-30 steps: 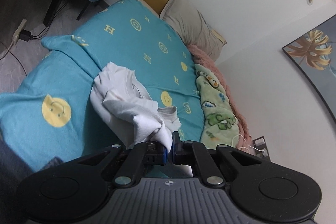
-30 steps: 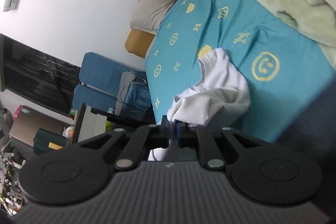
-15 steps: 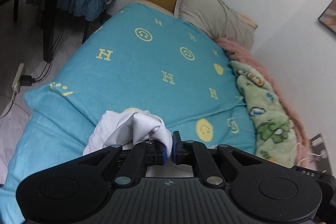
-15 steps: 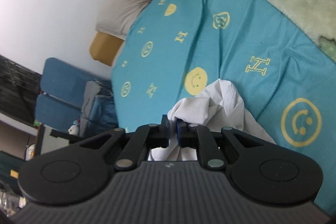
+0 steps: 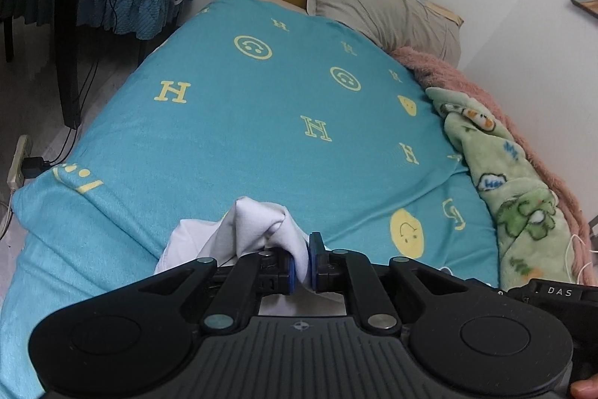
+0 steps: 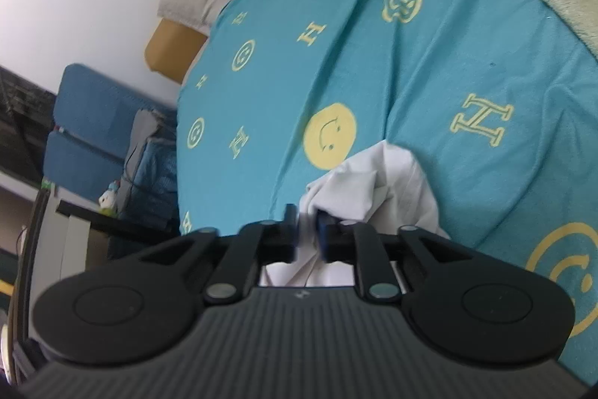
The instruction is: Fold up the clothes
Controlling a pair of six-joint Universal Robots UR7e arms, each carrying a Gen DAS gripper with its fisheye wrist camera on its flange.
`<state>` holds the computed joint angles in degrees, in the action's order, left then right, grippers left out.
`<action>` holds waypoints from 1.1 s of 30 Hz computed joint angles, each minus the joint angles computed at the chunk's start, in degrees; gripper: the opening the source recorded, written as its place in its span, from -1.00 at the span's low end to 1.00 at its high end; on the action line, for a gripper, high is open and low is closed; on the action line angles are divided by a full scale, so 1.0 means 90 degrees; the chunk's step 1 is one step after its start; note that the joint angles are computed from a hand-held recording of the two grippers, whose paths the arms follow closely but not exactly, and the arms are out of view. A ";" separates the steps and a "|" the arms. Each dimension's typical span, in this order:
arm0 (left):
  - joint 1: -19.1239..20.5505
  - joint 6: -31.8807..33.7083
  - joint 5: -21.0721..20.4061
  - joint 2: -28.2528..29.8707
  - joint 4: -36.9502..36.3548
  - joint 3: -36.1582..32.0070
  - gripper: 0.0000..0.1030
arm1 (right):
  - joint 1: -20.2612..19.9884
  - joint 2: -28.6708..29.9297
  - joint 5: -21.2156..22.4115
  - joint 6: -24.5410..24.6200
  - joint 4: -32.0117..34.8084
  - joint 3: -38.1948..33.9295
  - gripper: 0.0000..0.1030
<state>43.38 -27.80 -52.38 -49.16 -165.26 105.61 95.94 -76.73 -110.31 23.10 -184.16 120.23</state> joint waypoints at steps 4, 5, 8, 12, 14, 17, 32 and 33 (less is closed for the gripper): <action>-0.0028 0.0231 -0.0255 -0.0151 -0.0138 0.0171 -0.06 | 0.0132 -0.0137 0.0415 -0.0281 -0.0282 0.0255 0.63; -0.0077 0.0287 -0.0181 -0.0188 -0.0271 0.0261 0.21 | 0.0206 -0.0166 0.0440 -0.0413 -0.0346 0.0314 0.63; -0.0227 0.0538 0.0087 -0.0267 -0.0578 0.0461 0.59 | 0.0464 -0.0177 0.0197 -0.0869 -0.0458 0.0418 0.64; -0.0328 0.1002 0.0366 -0.0205 -0.0478 0.0428 0.59 | 0.0656 0.0002 -0.0324 -0.1503 -0.0363 0.0308 0.35; -0.0321 0.1288 0.0423 -0.0064 -0.0445 0.0340 0.59 | 0.0668 0.0174 -0.0599 -0.1821 -0.0216 0.0139 0.30; -0.0247 0.1671 0.0498 0.0221 -0.0383 0.0179 0.59 | 0.0625 0.0580 -0.1061 -0.2327 -0.0097 -0.0196 0.01; -0.0142 0.2014 0.0636 0.0470 -0.0413 0.0289 0.56 | 0.0544 0.1088 -0.1543 -0.3050 -0.0369 -0.0435 -0.12; -0.0214 0.1997 0.0633 0.0402 -0.0428 0.0378 0.56 | 0.0601 0.1035 -0.1584 -0.3011 -0.0361 -0.0386 -0.11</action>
